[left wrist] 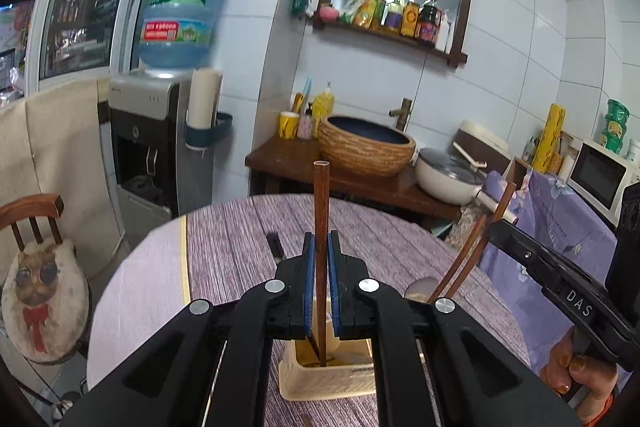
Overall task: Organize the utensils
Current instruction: 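Lower both chopsticks into the basket and open both tools, then withdraw both open tools from the basket back over the table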
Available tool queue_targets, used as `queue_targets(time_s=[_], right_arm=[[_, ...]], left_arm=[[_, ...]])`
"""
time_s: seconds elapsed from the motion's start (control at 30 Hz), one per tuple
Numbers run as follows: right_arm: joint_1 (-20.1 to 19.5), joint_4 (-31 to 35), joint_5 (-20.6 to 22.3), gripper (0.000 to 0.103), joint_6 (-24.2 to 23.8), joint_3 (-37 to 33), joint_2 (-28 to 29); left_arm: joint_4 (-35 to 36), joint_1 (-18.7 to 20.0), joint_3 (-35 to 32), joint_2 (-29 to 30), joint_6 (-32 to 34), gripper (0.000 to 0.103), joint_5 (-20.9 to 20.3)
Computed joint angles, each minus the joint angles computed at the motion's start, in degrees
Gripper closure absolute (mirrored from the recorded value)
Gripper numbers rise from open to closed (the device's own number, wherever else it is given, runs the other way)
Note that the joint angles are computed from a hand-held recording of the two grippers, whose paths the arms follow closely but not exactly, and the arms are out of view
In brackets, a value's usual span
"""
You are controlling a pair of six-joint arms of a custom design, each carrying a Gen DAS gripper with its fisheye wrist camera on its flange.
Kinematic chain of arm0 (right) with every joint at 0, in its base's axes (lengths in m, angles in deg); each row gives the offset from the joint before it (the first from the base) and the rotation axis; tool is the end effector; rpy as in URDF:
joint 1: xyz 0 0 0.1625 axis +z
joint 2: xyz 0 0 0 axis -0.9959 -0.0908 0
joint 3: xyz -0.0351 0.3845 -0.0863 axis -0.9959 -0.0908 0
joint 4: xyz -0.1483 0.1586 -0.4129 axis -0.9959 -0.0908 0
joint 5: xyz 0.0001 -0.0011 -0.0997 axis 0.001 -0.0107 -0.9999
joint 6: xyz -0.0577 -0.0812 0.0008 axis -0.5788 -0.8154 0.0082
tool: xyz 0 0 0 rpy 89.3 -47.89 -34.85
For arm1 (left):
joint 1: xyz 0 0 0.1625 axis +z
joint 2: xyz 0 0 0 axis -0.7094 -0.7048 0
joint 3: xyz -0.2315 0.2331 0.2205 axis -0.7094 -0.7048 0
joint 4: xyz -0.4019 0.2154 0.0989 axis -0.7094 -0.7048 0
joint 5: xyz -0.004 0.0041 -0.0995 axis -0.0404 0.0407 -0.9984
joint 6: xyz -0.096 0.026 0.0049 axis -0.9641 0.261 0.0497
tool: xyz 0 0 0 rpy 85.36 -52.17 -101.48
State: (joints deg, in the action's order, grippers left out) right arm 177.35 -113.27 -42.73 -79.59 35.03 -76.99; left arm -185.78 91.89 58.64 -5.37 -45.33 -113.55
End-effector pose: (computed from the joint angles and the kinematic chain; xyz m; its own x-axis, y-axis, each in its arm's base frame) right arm 0.1611 -0.7008 0.3742 -0.8368 -0.2367 0.4937 -0.5475 0.3572 -0.7568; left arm -0.3904 -0.6948 0.1381 -0.7964 0.3145 -0.5166 0.6037 0.4657 -0.6471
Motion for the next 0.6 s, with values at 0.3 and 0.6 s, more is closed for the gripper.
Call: queue_targets(time_s=[0.3, 0.6], right_arm=[[-1.0, -0.8, -1.4, 0.095, 0.6, 0.6, 0.8], [-1.5, -7.1, -0.8, 0.057, -0.2, 4.2, -0.5]], left_arm=[[2.0, 0.7, 0.5, 1.0, -1.1, 0.096, 1.2], [-2.3, 0.1, 4.2, -0.4, 0.4, 0.047, 1.6]])
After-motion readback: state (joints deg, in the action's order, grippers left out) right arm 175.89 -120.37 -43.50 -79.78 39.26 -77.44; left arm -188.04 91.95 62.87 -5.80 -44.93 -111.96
